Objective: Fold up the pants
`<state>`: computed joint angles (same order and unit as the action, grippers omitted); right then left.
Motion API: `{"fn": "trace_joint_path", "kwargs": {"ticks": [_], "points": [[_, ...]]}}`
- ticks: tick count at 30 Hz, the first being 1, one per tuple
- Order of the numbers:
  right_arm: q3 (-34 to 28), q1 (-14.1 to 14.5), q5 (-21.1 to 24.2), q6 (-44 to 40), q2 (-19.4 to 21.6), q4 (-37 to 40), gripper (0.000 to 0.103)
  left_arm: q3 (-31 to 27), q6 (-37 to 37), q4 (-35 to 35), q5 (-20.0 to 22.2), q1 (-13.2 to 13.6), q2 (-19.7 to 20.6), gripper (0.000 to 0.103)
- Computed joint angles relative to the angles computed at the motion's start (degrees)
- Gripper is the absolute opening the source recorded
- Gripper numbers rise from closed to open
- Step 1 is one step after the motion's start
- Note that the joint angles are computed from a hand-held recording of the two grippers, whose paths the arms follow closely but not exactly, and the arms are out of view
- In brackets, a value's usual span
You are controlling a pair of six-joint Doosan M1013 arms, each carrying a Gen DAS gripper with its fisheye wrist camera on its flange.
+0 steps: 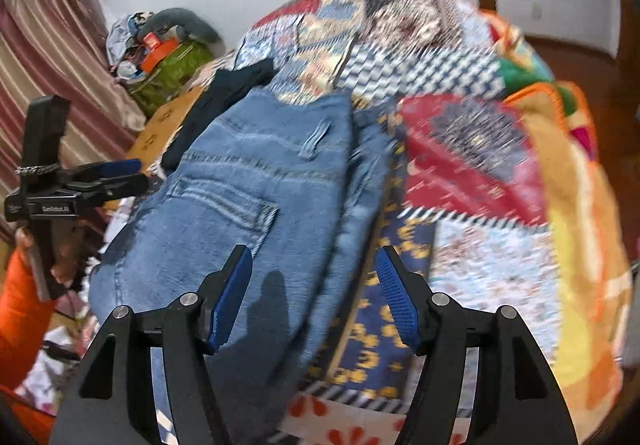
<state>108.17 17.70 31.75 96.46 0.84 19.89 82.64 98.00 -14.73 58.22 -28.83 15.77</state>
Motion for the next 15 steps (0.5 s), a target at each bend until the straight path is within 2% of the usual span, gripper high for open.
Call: {"fn": "trace_joint_path", "kwargs": {"ticks": [3, 6, 12, 15], "points": [[-0.8, -0.4, 2.1, -0.5, 1.9, 1.6, 0.062, -1.1, 0.2, -1.4, 2.3, 0.0, 1.8, 0.097], [-0.5, -1.8, 2.5, -2.4, 2.8, 6.7, 0.079, -3.2, 0.8, -2.9, 5.2, 0.4, 3.6, 0.101], [-0.8, -4.6, 5.7, -12.6, 4.7, 19.4, 0.081, -6.1, 2.7, -6.7, 9.0, 0.7, 6.2, 0.102], [-0.7, -6.0, 7.7, -17.5, 5.6, 26.4, 0.084, -8.1, 2.4, -10.8, 12.1, 1.6, 8.4, 0.102]]}}
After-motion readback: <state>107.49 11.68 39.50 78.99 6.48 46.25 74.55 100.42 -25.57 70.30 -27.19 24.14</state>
